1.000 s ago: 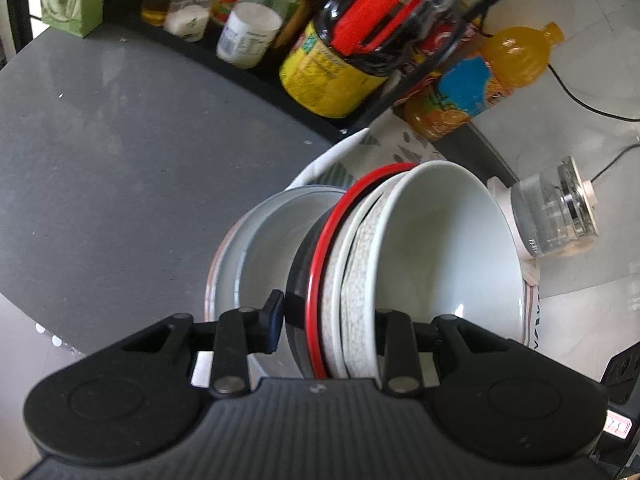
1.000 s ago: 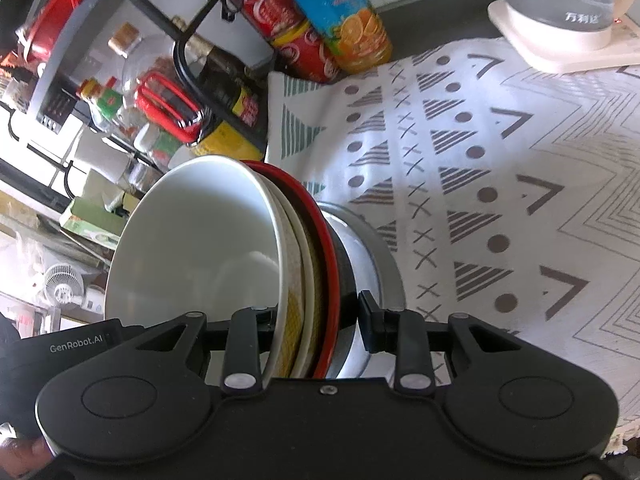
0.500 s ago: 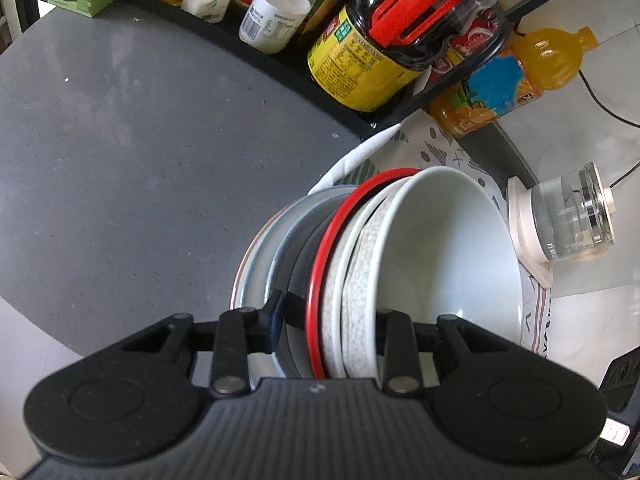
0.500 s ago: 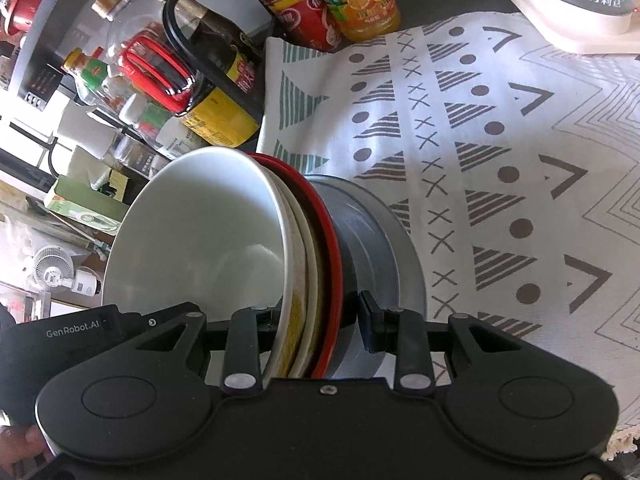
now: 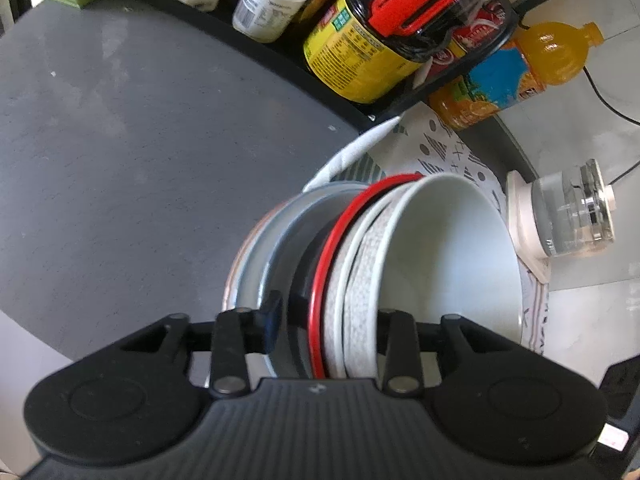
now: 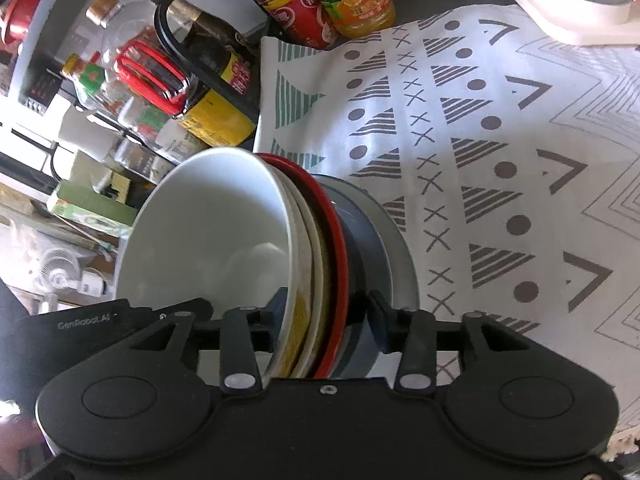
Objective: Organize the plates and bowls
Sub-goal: 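Open both grippers and pull them back from the bowl stack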
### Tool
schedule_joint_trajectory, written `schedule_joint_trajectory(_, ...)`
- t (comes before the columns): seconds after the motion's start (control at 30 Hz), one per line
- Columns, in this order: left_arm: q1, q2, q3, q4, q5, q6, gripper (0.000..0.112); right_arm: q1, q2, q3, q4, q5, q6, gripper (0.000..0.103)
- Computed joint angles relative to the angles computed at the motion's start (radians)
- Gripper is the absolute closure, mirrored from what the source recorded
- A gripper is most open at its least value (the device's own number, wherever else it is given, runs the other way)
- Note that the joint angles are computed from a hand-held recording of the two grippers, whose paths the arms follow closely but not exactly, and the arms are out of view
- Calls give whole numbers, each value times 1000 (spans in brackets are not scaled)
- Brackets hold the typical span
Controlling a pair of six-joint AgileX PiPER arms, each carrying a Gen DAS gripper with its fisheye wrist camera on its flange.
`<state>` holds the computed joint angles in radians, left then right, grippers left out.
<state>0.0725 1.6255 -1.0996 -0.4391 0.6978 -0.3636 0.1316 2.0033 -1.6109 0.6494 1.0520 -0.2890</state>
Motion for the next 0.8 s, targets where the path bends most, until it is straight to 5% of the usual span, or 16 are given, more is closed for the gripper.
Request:
schedule_joint_trajectory(0.23,-81,-99,-16,215,14,-189,51,-82,-121,90,92,-25,-114,23)
schedule_joint_trajectory(0.43,-207,-203,-10,412,46,-407,38,-190,-258,205,176,-39,-244,8)
schedule_joint_trajectory(0.8,-435,-334,-28,658,155,-694,33,-345,-470,369,200,-56,-355,0)
